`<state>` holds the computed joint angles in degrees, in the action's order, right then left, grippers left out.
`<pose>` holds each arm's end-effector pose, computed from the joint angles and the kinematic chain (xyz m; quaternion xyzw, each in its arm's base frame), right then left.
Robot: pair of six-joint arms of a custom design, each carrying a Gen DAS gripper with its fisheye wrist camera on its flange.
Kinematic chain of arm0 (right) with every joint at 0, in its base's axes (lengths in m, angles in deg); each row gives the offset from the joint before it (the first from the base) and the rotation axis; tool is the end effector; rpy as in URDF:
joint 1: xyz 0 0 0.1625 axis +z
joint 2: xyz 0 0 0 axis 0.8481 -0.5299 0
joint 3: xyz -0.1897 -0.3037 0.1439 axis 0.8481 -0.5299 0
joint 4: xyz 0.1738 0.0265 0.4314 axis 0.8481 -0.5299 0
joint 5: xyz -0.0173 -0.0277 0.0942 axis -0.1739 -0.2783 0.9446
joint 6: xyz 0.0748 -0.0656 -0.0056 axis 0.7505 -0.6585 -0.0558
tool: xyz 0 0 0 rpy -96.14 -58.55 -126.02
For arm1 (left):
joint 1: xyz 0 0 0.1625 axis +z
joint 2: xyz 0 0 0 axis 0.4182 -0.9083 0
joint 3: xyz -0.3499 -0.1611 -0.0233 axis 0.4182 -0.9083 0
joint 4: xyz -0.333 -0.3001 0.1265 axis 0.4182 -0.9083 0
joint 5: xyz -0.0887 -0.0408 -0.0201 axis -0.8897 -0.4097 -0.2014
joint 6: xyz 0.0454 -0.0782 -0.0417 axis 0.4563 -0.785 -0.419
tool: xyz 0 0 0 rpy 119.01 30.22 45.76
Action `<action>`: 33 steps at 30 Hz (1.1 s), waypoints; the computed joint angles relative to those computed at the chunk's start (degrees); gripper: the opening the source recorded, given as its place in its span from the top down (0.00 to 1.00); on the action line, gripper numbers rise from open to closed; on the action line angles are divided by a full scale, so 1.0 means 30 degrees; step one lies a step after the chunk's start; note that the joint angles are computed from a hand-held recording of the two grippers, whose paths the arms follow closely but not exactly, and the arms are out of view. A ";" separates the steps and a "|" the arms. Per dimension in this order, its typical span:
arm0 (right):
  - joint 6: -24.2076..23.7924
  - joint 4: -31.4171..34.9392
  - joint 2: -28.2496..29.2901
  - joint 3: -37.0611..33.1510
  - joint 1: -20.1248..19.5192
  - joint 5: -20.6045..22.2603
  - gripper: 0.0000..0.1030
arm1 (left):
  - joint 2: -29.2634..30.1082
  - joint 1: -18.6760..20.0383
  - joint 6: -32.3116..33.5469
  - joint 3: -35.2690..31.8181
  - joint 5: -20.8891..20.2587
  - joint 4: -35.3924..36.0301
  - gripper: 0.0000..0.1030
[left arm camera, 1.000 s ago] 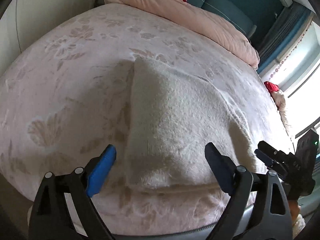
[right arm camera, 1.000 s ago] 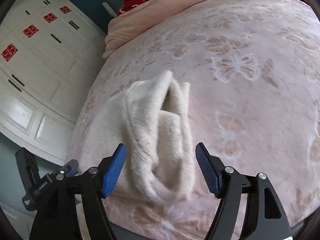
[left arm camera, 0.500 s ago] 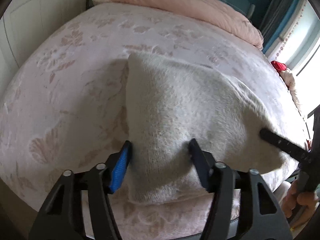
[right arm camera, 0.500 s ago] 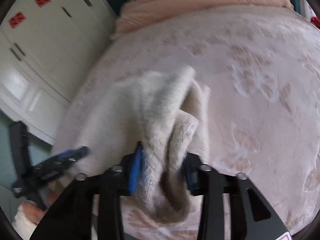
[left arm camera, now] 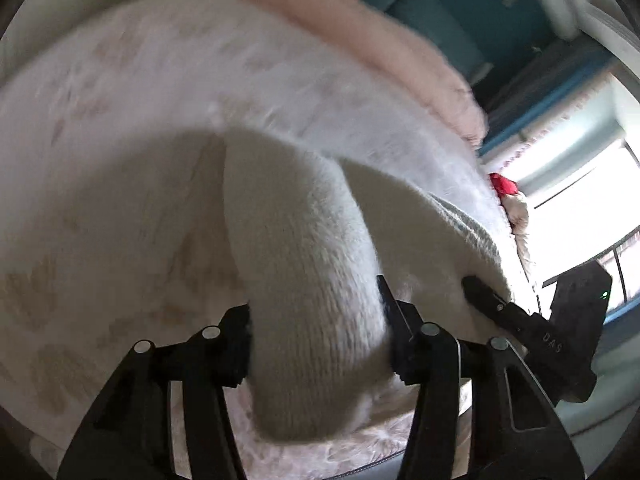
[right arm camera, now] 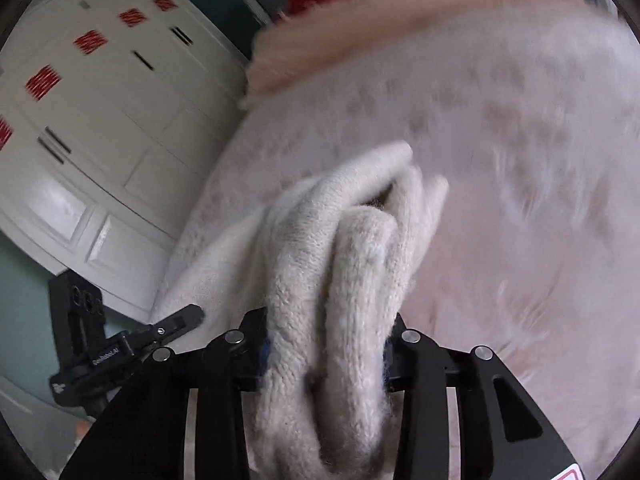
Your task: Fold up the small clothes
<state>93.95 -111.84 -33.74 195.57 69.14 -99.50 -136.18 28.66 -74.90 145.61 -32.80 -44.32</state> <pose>0.4350 -0.4079 0.0545 0.1451 -0.9591 0.2335 0.0669 -0.0334 -0.3566 0.4624 -0.0123 0.9433 -0.3112 0.1145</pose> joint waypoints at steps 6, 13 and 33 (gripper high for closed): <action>0.1783 0.2552 0.0063 0.1035 -0.1643 -0.0783 0.48 | 0.0492 0.0374 -0.0370 0.1221 0.2285 0.2160 0.40; -0.0171 0.1246 -0.1450 0.1300 0.1450 -0.3565 0.69 | -0.1038 -0.2633 -0.3219 0.0831 0.5040 0.7092 0.35; 0.3902 0.5336 -0.2034 0.1381 0.4371 -0.6660 0.38 | 0.0624 -0.9841 -1.4071 -0.1016 0.6553 1.9715 0.13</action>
<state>105.66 -95.83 -39.84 199.71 82.25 -119.48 -134.31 -0.86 -117.11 142.56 -13.14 14.83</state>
